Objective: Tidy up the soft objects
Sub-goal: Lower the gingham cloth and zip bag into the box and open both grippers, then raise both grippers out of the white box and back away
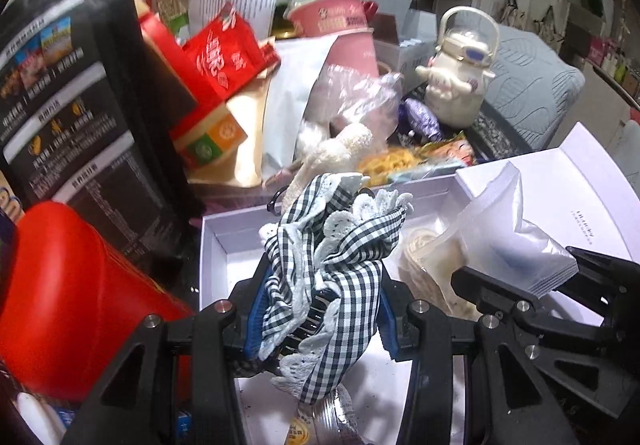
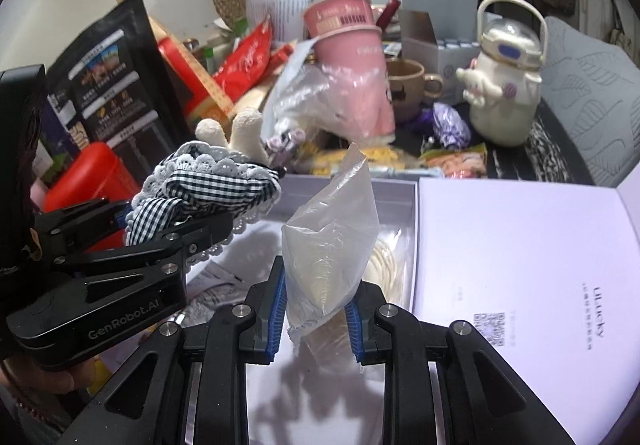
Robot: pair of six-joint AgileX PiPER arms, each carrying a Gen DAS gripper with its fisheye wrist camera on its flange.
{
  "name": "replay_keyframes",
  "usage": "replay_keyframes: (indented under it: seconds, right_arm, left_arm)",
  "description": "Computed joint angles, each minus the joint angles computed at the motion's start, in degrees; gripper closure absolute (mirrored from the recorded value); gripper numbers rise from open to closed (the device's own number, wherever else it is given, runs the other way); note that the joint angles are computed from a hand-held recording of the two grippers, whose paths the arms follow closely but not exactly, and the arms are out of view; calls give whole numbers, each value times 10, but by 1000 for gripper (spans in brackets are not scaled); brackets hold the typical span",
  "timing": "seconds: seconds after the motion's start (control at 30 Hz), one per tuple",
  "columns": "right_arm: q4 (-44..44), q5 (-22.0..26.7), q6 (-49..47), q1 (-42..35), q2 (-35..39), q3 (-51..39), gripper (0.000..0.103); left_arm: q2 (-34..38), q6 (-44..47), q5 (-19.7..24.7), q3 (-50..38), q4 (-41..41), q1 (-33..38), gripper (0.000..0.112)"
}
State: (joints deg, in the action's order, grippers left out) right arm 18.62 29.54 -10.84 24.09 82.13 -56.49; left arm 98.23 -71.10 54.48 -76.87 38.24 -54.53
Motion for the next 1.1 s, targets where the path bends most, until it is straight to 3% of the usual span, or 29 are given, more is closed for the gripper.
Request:
replay_keyframes:
  seconds: [0.17,0.3,0.47,0.57,0.7,1.1]
  right_arm:
    - [-49,7,49,11,21,-7,75]
    - [-117,2,111,22,16,-5,58]
    - [-160,2,146,20,-5,-3,51]
    - [-216,6,193,29,-20,-2,50]
    - [-255,11,229,33,-36,-5,48]
    - [-295,24,277,52,-108,5,47]
  left_arm:
    - [24,21,-1,-11,-39,16,68]
    - [35,40,-1,-23,-61,20,66]
    - [41,32,22,-40,-55,9,57]
    - [45,28,53,-61,-44,-1,56]
    - [29,9,63,-57,-26,-15,54]
    - [11,-17,133,-94,28,-69,50]
